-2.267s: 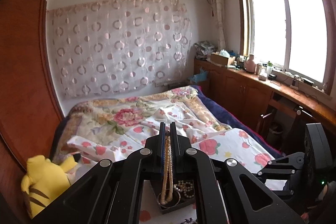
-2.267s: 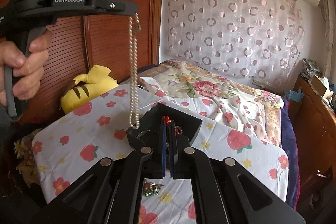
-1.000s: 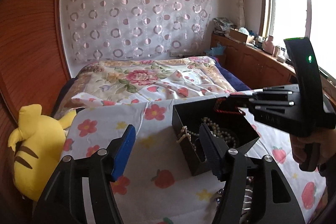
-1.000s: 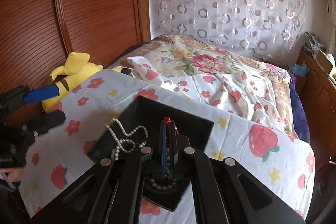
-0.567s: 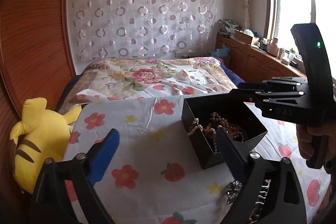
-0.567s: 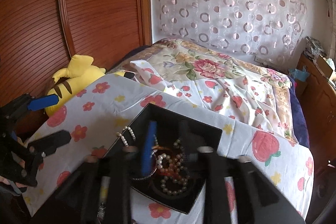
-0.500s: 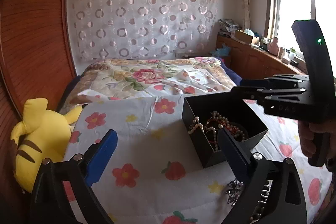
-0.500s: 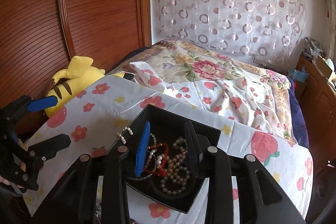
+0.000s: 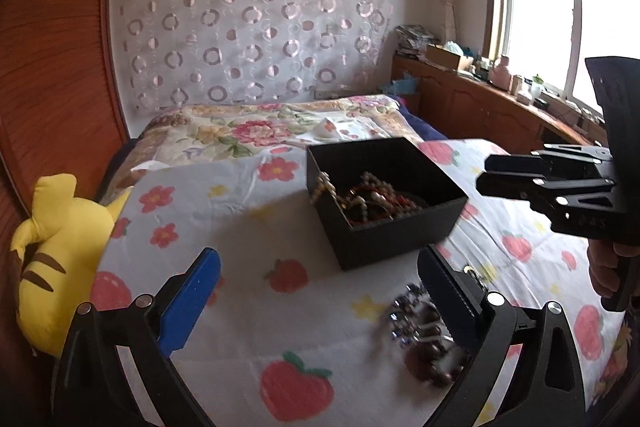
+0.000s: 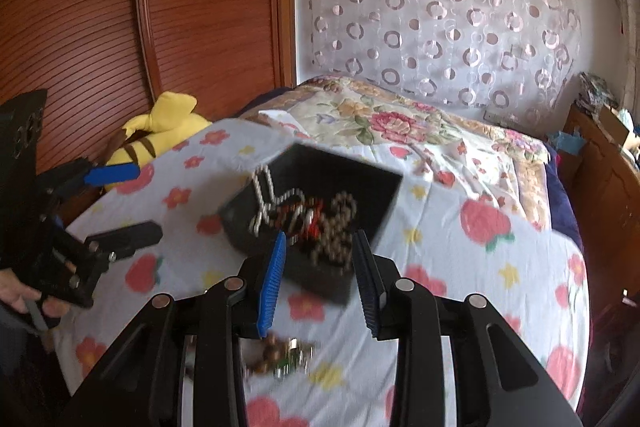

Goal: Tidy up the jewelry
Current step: 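Move the left tool to the purple flower hair comb and grasp it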

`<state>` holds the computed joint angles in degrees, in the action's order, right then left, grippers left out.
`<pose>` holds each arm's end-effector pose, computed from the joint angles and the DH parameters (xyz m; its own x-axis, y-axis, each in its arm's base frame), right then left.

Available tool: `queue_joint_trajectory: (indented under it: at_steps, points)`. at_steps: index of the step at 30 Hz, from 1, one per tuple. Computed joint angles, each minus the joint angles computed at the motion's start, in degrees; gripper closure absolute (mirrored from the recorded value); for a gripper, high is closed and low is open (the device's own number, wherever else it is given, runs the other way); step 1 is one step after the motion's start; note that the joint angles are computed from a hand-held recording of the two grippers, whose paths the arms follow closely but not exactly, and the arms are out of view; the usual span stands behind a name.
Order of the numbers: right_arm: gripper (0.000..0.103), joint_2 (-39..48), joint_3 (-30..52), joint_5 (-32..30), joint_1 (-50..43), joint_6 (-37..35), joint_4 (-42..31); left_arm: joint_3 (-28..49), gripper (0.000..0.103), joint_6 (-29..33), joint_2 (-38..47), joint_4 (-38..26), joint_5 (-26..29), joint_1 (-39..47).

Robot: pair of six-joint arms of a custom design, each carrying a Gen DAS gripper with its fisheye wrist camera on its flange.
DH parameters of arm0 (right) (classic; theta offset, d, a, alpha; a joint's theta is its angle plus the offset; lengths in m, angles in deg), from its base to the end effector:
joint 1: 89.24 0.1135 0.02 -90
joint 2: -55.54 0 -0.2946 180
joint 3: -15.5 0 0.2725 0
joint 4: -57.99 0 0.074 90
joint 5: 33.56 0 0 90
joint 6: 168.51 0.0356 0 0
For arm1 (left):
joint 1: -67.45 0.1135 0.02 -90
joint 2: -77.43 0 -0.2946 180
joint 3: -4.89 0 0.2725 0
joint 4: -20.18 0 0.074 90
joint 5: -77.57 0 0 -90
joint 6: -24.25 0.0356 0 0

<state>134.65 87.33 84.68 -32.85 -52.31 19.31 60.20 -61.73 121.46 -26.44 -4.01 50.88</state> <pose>0.1845 0.2471 0.2925 -0.6006 -0.2009 -0.7739 -0.3193 0.9477 0.0017 0.1562 -0.0519 0.3084 -0.5252 0.2286 -0.8197 0.4345 0.9003 -0.0273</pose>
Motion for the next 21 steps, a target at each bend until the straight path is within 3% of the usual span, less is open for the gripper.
queue_joint_trajectory:
  at_steps: [9,14,21]
  points:
    - [0.066,-5.79,-9.68,4.21,7.28,12.14,-2.58,-2.93,0.008,-1.40,-3.91,-3.87,-0.69,-4.23]
    - [0.066,-5.44,-12.53,5.83,11.43,18.08,-4.25,-3.72,0.008,-1.27,-4.97,-6.24,3.59,-2.89]
    - [0.066,-3.69,-14.70,5.40,14.73,23.15,-3.40,-5.25,0.041,-2.76,-5.75,-9.95,3.63,-7.77]
